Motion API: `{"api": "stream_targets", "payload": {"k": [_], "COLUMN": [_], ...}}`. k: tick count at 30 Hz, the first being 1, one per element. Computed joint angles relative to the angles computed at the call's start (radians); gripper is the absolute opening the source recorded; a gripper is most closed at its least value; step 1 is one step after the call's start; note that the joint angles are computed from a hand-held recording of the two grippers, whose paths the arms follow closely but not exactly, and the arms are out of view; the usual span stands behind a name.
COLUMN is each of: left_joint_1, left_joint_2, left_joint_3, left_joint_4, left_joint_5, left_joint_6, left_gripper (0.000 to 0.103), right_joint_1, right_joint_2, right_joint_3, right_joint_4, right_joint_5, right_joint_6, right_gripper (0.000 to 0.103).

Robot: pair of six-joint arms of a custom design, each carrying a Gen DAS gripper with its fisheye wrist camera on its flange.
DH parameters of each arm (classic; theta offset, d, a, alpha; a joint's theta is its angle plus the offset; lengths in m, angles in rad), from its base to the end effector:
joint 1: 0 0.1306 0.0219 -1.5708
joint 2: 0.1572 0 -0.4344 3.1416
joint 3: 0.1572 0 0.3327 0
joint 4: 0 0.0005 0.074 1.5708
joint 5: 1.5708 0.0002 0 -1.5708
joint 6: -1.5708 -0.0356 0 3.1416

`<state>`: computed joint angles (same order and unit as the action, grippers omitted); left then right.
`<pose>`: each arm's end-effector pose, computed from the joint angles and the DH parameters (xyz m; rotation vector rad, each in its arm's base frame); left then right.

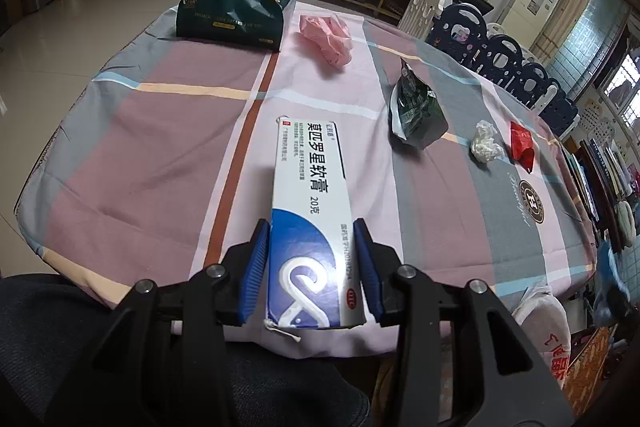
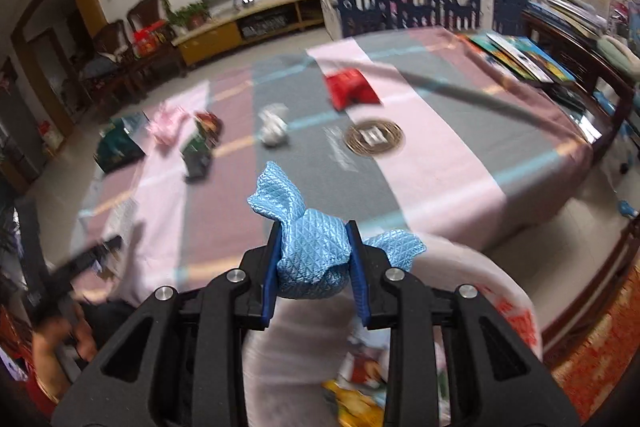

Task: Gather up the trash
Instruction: 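Carry the blue cloth over the bin and open the right tool, then move the medicine box over the bin and open the left tool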

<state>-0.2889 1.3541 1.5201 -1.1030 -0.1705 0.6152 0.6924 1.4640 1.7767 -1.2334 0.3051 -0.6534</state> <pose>0.3741 -0.1054 0.5312 -0.4742 2.4505 -0.1656 0.3347 0.2630 0.5807 0.0789 2.4439 0.2193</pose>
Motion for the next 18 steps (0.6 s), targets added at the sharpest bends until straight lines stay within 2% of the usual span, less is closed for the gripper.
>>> {"api": "stream_targets", "payload": {"k": [4, 7, 10, 11, 12, 14, 18], "left_joint_1": [-0.012, -0.031, -0.052, -0.062, -0.077, -0.115, -0.196], "left_joint_2": [0.008, 0.013, -0.005, -0.009, -0.011, -0.015, -0.008], "left_joint_3": [0.011, 0.028, 0.041, 0.050, 0.060, 0.077, 0.108], "left_joint_4": [-0.013, -0.023, -0.012, -0.017, -0.022, -0.022, -0.010], "left_joint_5": [-0.019, -0.051, -0.056, -0.047, -0.034, -0.008, 0.061], "left_joint_6": [-0.001, -0.013, -0.024, -0.030, -0.038, -0.055, -0.084], "left_gripper": [0.043, 0.043, 0.043, 0.043, 0.043, 0.043, 0.043], "right_joint_1": [0.003, -0.005, -0.008, -0.008, -0.008, 0.002, 0.007], "right_joint_2": [-0.027, -0.008, 0.026, 0.032, 0.031, 0.022, -0.049], "right_joint_3": [-0.123, -0.182, -0.201, -0.204, -0.206, -0.193, -0.176], "right_joint_4": [-0.080, -0.132, -0.190, -0.191, -0.186, -0.179, -0.104], "right_joint_5": [-0.025, -0.123, -0.185, -0.206, -0.212, -0.166, -0.013], "right_joint_6": [-0.048, -0.119, -0.142, -0.144, -0.140, -0.146, -0.192], "right_gripper": [0.031, 0.031, 0.035, 0.042, 0.056, 0.073, 0.081]}}
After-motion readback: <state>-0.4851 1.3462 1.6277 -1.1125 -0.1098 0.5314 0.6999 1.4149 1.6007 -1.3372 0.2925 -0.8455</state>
